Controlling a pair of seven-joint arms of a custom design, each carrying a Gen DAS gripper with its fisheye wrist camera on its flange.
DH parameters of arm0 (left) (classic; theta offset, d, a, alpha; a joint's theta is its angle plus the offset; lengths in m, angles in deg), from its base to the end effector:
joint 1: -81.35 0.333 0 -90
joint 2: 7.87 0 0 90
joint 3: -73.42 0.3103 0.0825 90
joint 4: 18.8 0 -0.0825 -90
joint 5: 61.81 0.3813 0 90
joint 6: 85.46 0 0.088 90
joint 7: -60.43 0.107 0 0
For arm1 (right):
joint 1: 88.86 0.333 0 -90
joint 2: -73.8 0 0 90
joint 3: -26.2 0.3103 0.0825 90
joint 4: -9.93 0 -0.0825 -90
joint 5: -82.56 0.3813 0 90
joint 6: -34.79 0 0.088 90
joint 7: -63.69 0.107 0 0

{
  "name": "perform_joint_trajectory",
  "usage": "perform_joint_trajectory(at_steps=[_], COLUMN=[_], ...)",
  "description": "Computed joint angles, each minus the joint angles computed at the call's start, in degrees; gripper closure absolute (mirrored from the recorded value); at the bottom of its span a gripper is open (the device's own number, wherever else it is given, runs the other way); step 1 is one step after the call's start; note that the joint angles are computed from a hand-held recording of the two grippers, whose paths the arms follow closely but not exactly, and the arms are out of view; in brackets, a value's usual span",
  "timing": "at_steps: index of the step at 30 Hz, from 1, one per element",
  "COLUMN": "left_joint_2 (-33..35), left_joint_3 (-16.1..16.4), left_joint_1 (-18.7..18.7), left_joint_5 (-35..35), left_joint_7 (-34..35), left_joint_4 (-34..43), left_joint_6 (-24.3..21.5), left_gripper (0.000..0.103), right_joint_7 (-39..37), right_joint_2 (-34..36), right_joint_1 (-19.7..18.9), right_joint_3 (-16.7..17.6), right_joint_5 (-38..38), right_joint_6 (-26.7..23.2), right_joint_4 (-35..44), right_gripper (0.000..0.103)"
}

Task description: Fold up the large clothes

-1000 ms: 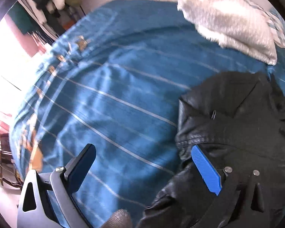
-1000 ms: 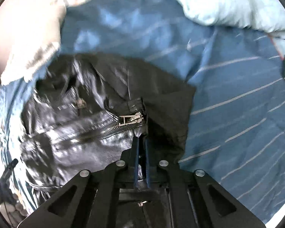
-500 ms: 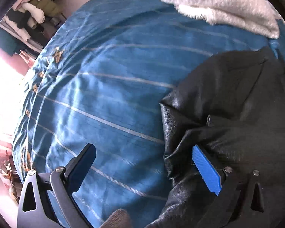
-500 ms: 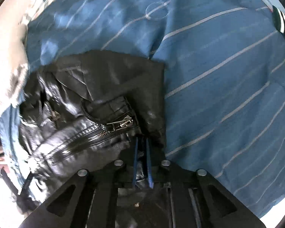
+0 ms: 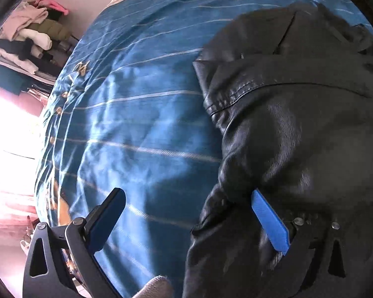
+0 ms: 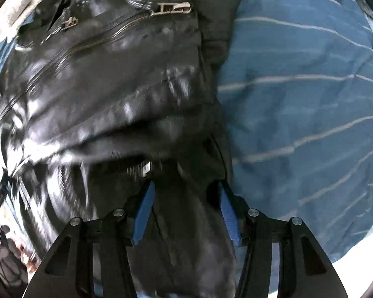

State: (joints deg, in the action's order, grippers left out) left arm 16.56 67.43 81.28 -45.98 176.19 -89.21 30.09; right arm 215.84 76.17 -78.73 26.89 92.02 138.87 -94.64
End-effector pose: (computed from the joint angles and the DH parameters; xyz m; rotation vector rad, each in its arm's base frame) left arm 0.7094 -0.0425 0.5652 -1.2527 2.4090 -0.0307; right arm 0.5543 0.1196 0.4973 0.9631 -2.9523 -0.2571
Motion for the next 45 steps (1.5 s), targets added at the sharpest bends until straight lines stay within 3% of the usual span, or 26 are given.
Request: perform_joint_trajectory(at_steps=[3,5,10,14,21,23,26,30,33,37,39,41,44,45], left_joint_2=[2.40,2.20,4.44,9.01,5.80,4.98,3.32,-1.45,-6.33,-13.44,-18.66,-23.48,-29.89,-32.22], left_joint_3=[0.01,-0.10,-0.54,-0.39,0.38,0.61,0.66,1.39,3.05,1.98,0.71,-1.08,-4.03,-5.08], left_joint_1=[-0.65,-0.41,0.31,-0.12,-1.13,-1.64,-1.66,-2.73,-6.08,-7.66,-8.46,-8.58,-9.10,-9.51], left_joint_5=[-0.12,-0.55,-2.86,-3.80,-1.03,0.13,0.79,4.79,16.23,23.64,28.08,28.93,26.54,26.03], left_joint_7=[-1.08,-1.07,0.27,-0.12,-2.36,-3.55,-5.62,-10.71,-17.55,-25.10,-28.75,-30.20,-29.74,-29.33], left_joint_4=[3.21,2.95,6.83,14.11,8.91,7.73,4.74,-2.77,-8.99,-15.02,-20.21,-24.50,-30.13,-32.48], left_joint_6=[-2.39,-2.39,-5.68,-11.05,-7.21,-6.77,-5.01,-0.08,2.82,1.18,0.44,-1.54,-4.23,-5.07], left_gripper=[0.000,0.000,0.000,0.000,0.000,0.000,0.000,0.000,0.000,0.000,0.000,0.000,0.000,0.000], right_joint_7=[5.66,6.69,0.64,2.76,-0.48,-2.43,-4.03,-8.85,-14.75,-21.74,-24.86,-28.45,-31.42,-32.98], right_joint_2=[-1.23,-3.77,-0.14,-2.52,-0.27,2.19,1.58,-2.75,-7.05,-15.66,-20.13,-24.39,-32.33,-33.26], right_joint_1=[0.65,-0.54,-0.98,-0.63,-0.41,-0.25,-0.12,-1.77,-3.65,-6.65,-7.54,-7.68,-11.11,-11.88], right_joint_3=[-1.20,-1.80,-1.48,-1.21,-0.83,-1.02,-1.61,-2.45,-3.57,-4.31,-4.54,-6.44,-6.16,-5.63], right_joint_5=[-6.60,-1.92,-4.31,-5.37,-3.17,-4.96,-8.47,-5.08,1.79,10.07,12.91,14.39,17.28,18.86], right_joint_6=[-1.99,2.76,-5.90,-5.69,-4.50,-7.78,-7.96,-2.52,0.16,2.68,4.20,4.25,2.70,4.23], right_joint_4=[-1.48,-6.71,1.62,2.53,3.08,4.08,2.66,-3.84,-8.34,-15.70,-19.30,-22.67,-30.00,-31.58], right_gripper=[0.051,0.049,0.049,0.049,0.049,0.049,0.045,0.042,0.040,0.040,0.035,0.023,0.021,0.021])
